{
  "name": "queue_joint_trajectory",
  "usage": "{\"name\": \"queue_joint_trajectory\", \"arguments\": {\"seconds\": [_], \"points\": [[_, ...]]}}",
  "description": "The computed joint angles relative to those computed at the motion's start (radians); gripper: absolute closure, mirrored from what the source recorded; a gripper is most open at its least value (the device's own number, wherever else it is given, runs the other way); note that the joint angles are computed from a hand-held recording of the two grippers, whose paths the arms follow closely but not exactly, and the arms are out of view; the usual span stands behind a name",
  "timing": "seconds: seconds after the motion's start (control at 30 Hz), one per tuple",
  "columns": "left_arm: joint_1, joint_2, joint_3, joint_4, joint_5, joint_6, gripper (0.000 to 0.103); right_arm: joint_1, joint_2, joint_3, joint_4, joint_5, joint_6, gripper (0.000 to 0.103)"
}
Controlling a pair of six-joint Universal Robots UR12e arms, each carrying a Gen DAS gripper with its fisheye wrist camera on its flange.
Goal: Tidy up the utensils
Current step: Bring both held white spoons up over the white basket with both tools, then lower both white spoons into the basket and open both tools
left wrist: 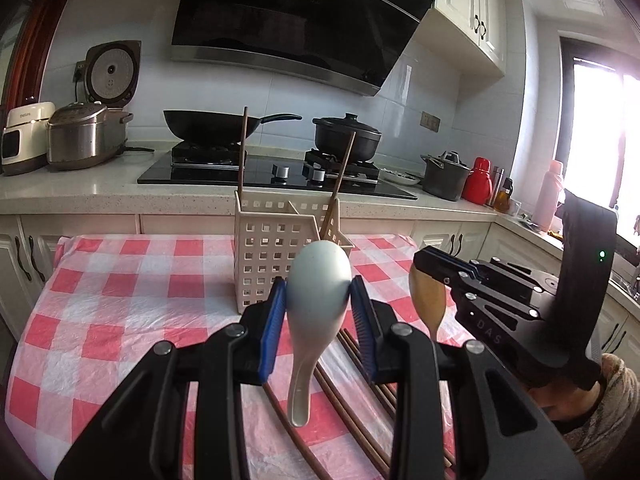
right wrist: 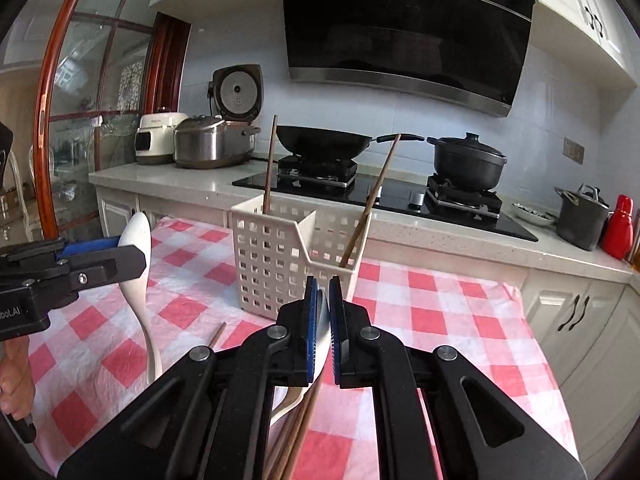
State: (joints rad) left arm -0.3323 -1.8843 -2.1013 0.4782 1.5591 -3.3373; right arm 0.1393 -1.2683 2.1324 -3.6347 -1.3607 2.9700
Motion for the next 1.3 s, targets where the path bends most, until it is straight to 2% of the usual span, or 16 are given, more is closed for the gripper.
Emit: {"name": "queue_joint_trajectory", "arguments": {"seconds": [0.2,0.47,0.73,1.07,1.3], "points": [[0.030,-0.010,0.040,-0.018,-0.030,-0.019,0.071,0.002,0.035,-0.057,-0.010,0.004,0.037,0.096],[0.035,-0.032,0.122,-0.034,-0.009,0.014,0.071,0.009,0.076,-0.151,0.012,-0.031,0.068,0.096],[0.050,-0.055,0.206,-0.064,-0.020,0.006,0.071,0.011,0.110,-0.256,0.091,-0.049,0.107,0.096],[0.062,-0.101,0.315,-0.096,-0.026,-0.019,0.071,0.017,0.158,-0.341,0.027,-0.131,0.084,0.096],[0.070,-0.125,0.352,-0.119,-0.021,-0.034,0.071,0.019,0.199,-0.398,0.004,-0.163,0.057,0.096]]}}
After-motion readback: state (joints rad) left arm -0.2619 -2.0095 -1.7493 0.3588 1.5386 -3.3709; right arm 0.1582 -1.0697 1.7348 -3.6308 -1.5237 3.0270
